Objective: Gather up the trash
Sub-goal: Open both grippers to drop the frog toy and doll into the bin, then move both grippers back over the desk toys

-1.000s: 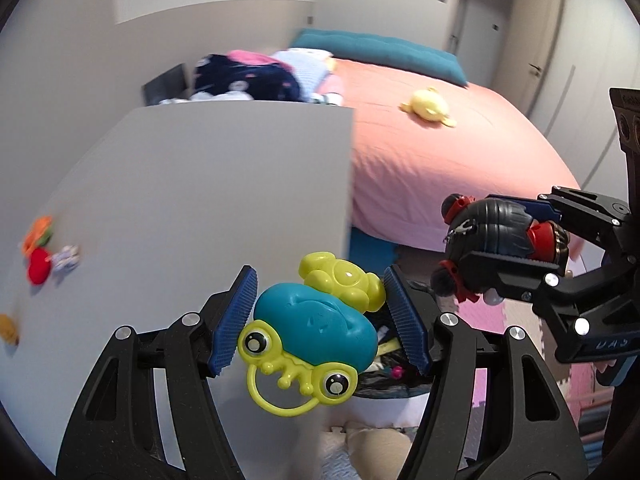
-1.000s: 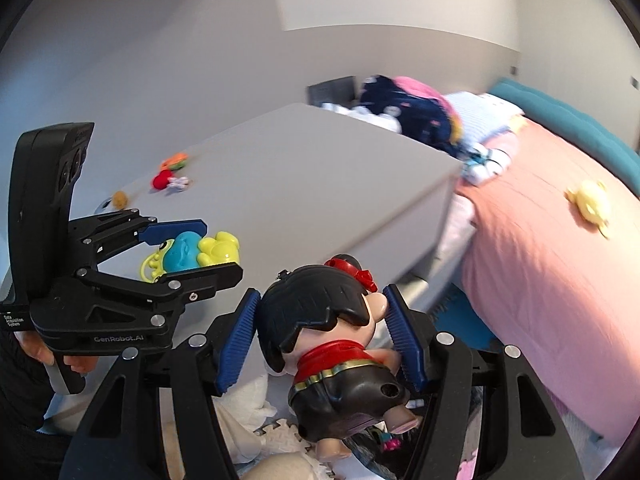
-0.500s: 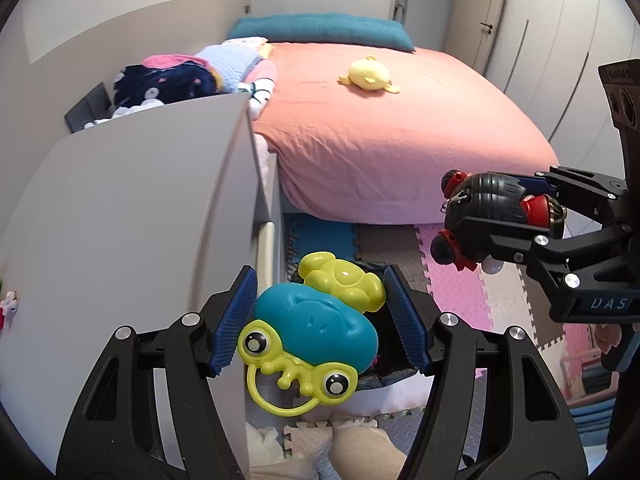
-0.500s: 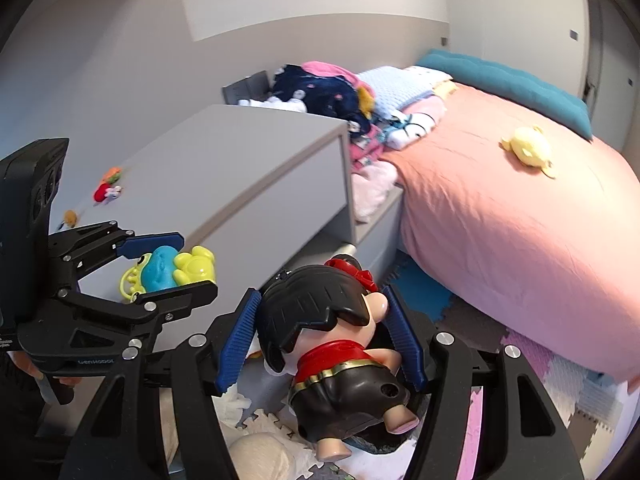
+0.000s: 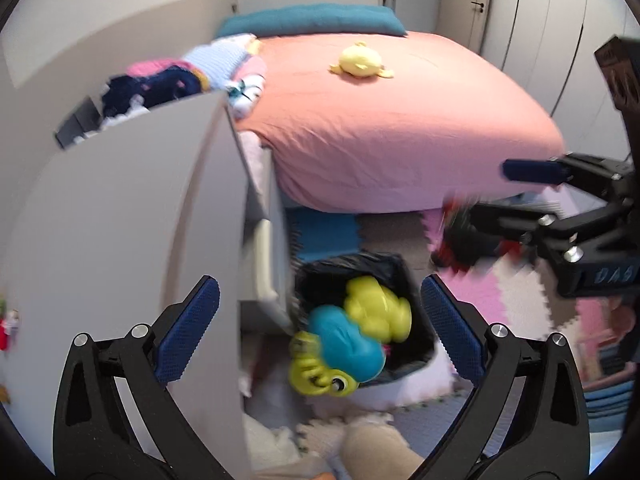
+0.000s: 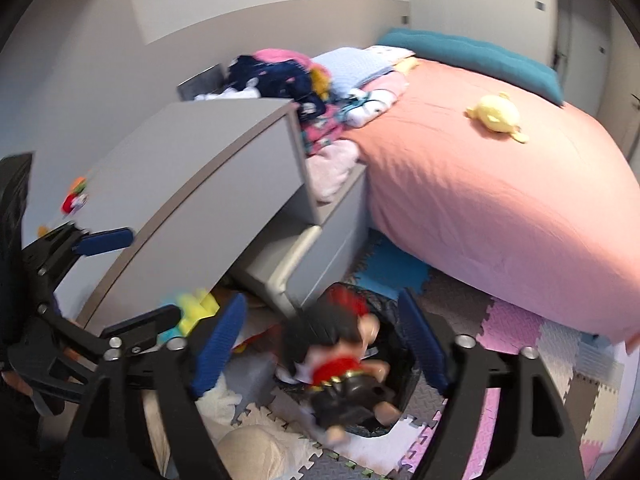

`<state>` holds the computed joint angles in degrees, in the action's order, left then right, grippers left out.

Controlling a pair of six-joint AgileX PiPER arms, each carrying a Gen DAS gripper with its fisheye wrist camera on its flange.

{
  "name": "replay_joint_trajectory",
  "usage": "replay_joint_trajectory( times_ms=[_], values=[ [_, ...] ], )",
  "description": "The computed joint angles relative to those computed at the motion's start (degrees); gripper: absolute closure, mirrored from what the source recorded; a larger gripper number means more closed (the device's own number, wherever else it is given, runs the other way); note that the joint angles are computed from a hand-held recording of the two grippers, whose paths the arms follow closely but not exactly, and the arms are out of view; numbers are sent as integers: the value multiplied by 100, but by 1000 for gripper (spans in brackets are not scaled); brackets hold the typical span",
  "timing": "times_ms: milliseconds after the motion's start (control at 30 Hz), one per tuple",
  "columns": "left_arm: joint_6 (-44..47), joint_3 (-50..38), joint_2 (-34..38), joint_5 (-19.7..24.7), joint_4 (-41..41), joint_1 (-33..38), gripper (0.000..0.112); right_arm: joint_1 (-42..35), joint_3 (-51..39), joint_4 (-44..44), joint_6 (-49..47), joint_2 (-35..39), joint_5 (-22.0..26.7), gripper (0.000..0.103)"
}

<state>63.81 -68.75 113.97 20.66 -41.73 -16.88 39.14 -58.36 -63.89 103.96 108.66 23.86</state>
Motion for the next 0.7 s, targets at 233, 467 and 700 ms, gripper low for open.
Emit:
replay_joint_trajectory(
  times_ms=[233,467,700],
  values=[
    [-151,-134,83,229,0,114,15,-74,135,-119,159,-73,-3,23],
    [-90,-108,53,251,-50,156,15,-52,17,-69,90,17,15,23],
    [35,-85,-25,324,-165,296,15,18,-231,87,-159,114,105,23]
  ],
)
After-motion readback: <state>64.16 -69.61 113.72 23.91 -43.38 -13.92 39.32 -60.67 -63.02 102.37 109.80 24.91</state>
